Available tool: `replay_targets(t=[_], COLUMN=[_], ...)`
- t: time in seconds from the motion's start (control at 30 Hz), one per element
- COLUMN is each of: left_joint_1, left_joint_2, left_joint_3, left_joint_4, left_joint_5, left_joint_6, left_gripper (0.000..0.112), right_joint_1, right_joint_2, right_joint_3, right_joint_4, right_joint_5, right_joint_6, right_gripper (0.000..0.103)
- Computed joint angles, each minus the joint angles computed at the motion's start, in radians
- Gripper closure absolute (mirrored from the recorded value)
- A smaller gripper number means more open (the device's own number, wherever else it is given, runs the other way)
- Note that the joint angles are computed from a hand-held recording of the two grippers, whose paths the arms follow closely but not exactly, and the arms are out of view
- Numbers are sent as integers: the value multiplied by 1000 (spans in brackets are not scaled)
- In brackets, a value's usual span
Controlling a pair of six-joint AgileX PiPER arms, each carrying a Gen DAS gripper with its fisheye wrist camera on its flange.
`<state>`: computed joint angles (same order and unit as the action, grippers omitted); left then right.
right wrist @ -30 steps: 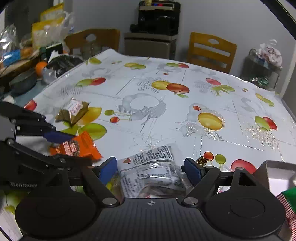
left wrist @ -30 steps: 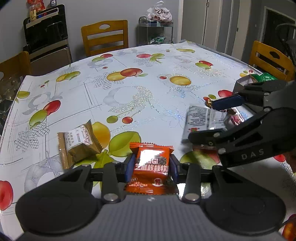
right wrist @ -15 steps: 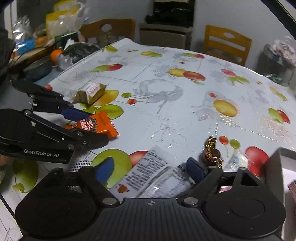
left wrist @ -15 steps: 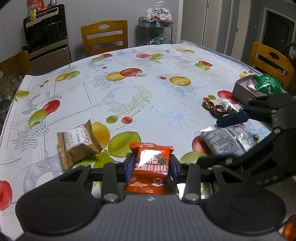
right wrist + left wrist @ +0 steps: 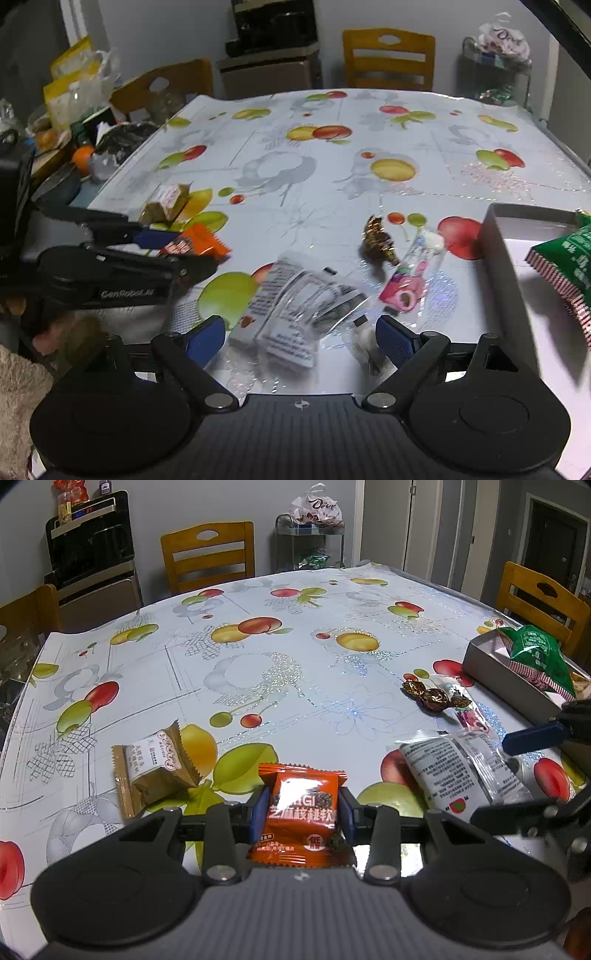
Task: Organize snacks
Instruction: 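Lift the orange packet with the left tool while the right tool lifts the clear packet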
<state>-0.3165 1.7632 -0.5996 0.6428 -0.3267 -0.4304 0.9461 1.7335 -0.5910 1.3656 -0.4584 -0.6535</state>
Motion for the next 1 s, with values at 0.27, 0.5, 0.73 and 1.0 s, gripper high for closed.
replay_targets(t=[0.27, 0.5, 0.73, 1.0], left_joint_1=[8, 8, 4, 8], left_joint_2=[0, -1, 2, 4], left_joint_3=[1, 0, 5, 4], left_joint_4=[33, 36, 10, 29], left_joint_5=[-7, -5, -15, -21], left_joint_6=[-30, -34, 0, -8], left_gripper=[74, 74, 75, 76], right_joint_1=[-21, 23, 58, 138], right_joint_2=[118, 181, 167, 53], right_joint_3=[-110, -145, -111, 13], right_joint_4=[-19, -26, -44, -37], right_joint_5=[-6, -93, -158, -245], right_joint_6=[-32, -87, -50, 39], right_gripper=[17, 40, 48, 50])
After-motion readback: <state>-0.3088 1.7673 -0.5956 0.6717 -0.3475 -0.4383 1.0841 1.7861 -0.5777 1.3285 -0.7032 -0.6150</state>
